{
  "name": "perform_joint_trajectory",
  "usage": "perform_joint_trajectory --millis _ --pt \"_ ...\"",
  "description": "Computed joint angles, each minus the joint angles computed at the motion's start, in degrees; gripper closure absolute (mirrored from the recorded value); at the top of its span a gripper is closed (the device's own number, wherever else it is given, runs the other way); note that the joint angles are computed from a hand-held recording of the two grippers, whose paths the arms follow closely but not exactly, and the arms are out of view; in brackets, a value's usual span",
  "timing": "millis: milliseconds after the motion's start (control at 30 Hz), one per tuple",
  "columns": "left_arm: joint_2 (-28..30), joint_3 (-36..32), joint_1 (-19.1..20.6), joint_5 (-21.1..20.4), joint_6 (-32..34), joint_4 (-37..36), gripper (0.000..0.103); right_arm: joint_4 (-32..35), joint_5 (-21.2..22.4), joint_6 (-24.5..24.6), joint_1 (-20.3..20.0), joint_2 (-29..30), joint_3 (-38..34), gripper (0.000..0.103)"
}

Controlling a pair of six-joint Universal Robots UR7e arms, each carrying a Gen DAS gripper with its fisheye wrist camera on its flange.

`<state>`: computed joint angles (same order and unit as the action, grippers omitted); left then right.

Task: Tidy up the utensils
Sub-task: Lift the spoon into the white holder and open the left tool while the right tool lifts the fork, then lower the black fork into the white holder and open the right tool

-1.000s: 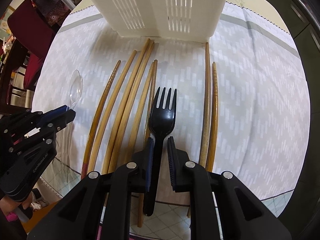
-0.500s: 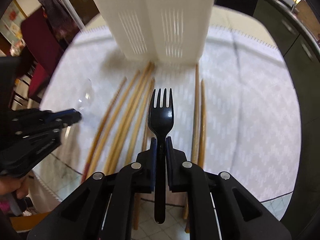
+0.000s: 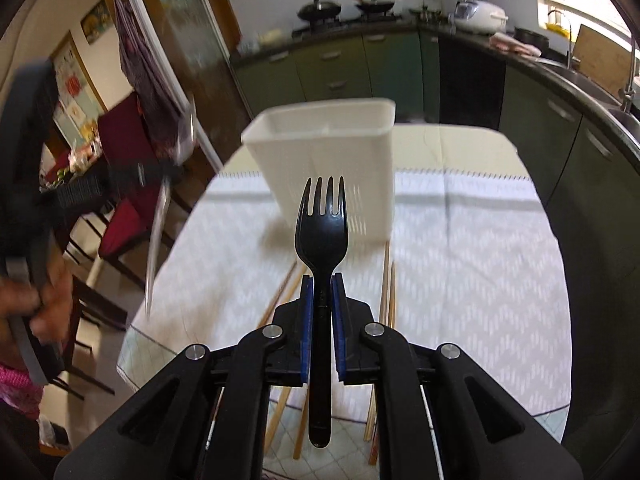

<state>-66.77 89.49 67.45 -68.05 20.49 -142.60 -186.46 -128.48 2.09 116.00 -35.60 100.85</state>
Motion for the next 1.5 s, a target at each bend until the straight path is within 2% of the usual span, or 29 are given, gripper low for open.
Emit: perform_joint_trajectory --millis 133,233,333,467,567,767,833,867,900,1100,1167,1300,1400,1500 --pt "3.02 -2.88 -1.04 -8.26 3.8 -10.69 0.094 -3.94 -0.03 -1.76 -0.04 -1.05 1.58 0.093" --pt "7.66 -4.67 -1.25 -12.0 8.18 -22.12 0.095 -6.29 0.47 -2.0 -0.39 -1.89 3.13 0.093" --pt "11.93 -5.8 -1.22 -13.3 10.82 -31.36 0.094 -8.96 0.44 -2.35 -0.8 -2.77 4.8 0.093" --pt "15.8 -6.78 0.08 -14.62 10.43 -36.4 0.095 -12.55 -0.06 -3.58 -1.25 -3.54 6.36 0.093" --pt "17.46 -5.94 0.6 -13.55 10.97 -39.25 0.094 -14.75 0.57 -4.51 -1.7 -3.78 6.59 0.093" --pt "16.9 -2.73 2.53 -13.12 11.47 -40.85 0.094 -17.95 2.73 -7.74 -1.97 -1.9 2.94 0.093" --pt "16.7 -1.58 2.57 -12.67 12.91 -41.72 0.085 -20.19 2.69 -10.51 -1.74 -0.26 -0.08 0.093" --pt "16.58 -1.11 2.6 -12.78 13.47 -41.94 0.072 -21.88 2.74 -12.44 -1.77 0.88 -2.14 0.093" --pt "16.35 -0.46 2.57 -12.75 13.72 -42.3 0.064 -23.4 2.97 -14.27 -1.89 1.99 -4.3 0.093" --pt "13.35 1.62 2.66 -12.19 11.12 -41.25 0.063 -27.44 5.01 -20.91 -2.6 7.52 -16.32 0.093" --pt "11.79 2.42 2.58 -11.35 9.67 -40.46 0.063 -28.19 4.38 -23.69 -2.59 9.77 -20.87 0.093" --pt "7.31 6.76 2.25 -8.49 8.01 -39.47 0.052 -27.66 3.69 -26.58 -3.7 14.02 -29.52 0.093" --pt "4.58 10.78 2.12 -6.49 9.8 -40.98 0.049 -25.79 3.18 -28.05 -4.64 16.24 -33.61 0.093" --pt "2.53 13.69 2.34 -5.39 11.83 -41.28 0.048 -25.1 3.61 -29.22 -5.45 17.15 -34.09 0.093"
